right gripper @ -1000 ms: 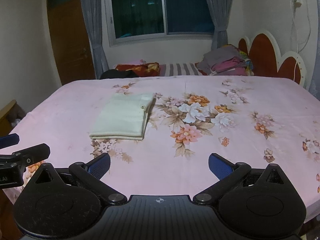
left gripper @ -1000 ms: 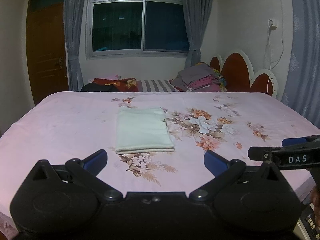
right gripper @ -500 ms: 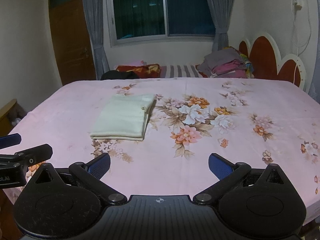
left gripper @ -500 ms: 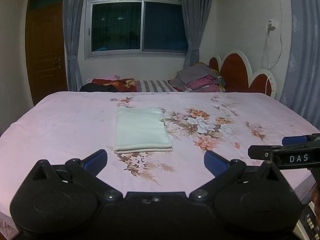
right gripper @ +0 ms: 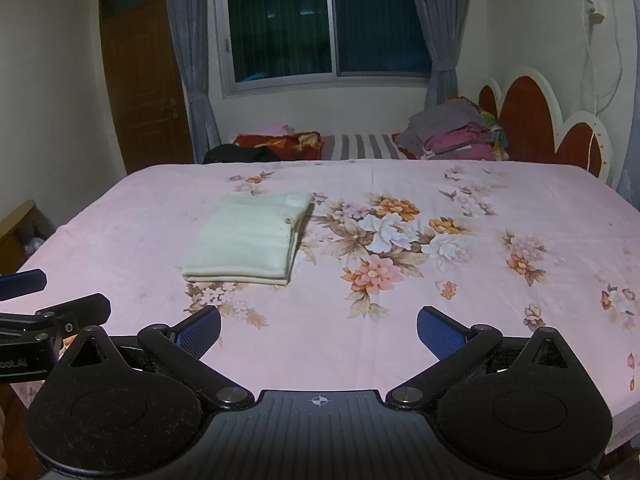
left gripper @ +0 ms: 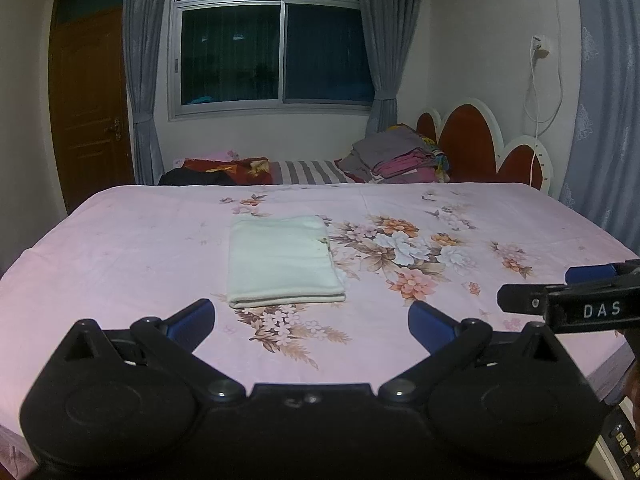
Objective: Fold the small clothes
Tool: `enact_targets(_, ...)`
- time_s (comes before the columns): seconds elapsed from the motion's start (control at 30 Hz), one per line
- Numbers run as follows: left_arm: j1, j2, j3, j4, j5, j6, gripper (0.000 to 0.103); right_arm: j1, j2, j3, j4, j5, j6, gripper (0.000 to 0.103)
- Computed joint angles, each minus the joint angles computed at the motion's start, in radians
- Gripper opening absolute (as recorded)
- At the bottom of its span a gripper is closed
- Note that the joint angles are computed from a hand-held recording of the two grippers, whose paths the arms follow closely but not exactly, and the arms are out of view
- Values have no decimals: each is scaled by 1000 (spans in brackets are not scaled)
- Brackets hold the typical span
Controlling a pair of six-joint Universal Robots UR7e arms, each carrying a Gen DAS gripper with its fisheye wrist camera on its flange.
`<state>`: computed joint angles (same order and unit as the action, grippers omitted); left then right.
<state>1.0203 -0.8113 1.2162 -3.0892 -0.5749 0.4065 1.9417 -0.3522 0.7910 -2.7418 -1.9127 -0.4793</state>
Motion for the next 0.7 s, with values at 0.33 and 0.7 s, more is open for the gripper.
enact_targets(0.33,2,-2,-1,1,-1,1,103,1,3,-3,4,-3,2,103)
enact_targets(0.7,4,-4,0,-5,-4,4,103,1,1,-1,5,2,-3,103)
